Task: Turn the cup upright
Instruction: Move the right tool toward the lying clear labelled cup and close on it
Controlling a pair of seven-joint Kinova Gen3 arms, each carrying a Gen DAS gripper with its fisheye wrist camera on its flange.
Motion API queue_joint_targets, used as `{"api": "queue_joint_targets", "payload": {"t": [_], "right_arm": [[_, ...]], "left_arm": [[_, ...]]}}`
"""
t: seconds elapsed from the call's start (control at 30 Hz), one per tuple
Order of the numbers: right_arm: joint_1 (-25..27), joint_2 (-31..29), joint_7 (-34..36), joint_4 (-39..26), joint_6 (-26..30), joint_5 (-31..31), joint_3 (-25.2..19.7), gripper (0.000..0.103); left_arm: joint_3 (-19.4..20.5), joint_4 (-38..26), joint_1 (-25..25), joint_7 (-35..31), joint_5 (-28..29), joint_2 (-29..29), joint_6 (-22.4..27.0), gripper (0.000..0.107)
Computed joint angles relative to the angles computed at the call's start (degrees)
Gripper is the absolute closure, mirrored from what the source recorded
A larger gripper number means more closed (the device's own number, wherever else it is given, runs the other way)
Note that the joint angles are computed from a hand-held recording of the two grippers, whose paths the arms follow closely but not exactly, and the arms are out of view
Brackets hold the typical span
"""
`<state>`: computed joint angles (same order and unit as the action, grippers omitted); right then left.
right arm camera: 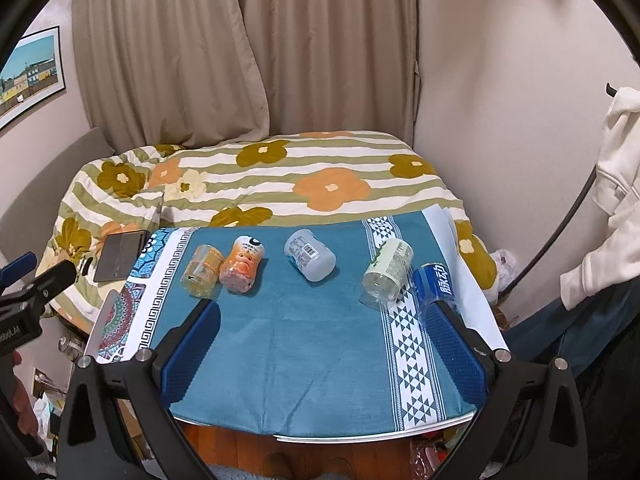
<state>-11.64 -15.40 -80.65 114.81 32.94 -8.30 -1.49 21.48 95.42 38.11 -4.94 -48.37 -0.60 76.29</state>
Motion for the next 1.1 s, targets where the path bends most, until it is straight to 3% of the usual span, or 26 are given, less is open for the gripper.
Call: {"api": "queue_joint_targets", "payload": {"t": [0.17, 0.3, 0.4, 0.53, 0.7, 0.9, 1.1], "right_arm": [[2.9, 1.4, -6.9, -0.6, 0.2, 5.1, -4.1, 0.001], [3.2, 4.2, -9.5, -2.0, 0.8, 7.1, -3.6, 0.001], [2.9, 7.6, -8.3, -3.6, 0.8, 5.8, -1.4, 0.001], [3.7, 14.2, -1.5, -7.3, 1.4, -0.8, 1.7, 0.001], [8.0, 24.1, 3.2, -15.3, 6.6, -6.9, 1.2, 0.001], [10.0, 35.8, -0.6, -27.7, 16.5, -4.9, 0.2, 0.001], [10.8, 43.4, -2.8, -36.3, 23.1, -3.4, -0.7, 0.005]], "left_arm": [[-2.0, 1.3, -3.2, -6.2, 3.1, -1.0, -5.0, 0.004], [-3.2, 1.0, -5.3, -9.2, 5.3, 0.4, -7.8, 0.004], [-4.5, 0.4, -6.3, -10.5, 7.1, 2.2, -9.8, 0.004], [-6.6, -2.4, -6.6, -12.1, 8.8, 6.3, -10.6, 0.004], [-10.5, -8.1, -7.2, -17.3, 13.3, 12.4, -11.7, 0.004], [-14.5, -15.0, -8.0, -23.3, 19.2, 19.1, -11.8, 0.004], [-16.6, -21.3, -9.6, -30.2, 26.0, 25.6, -11.5, 0.004]]}}
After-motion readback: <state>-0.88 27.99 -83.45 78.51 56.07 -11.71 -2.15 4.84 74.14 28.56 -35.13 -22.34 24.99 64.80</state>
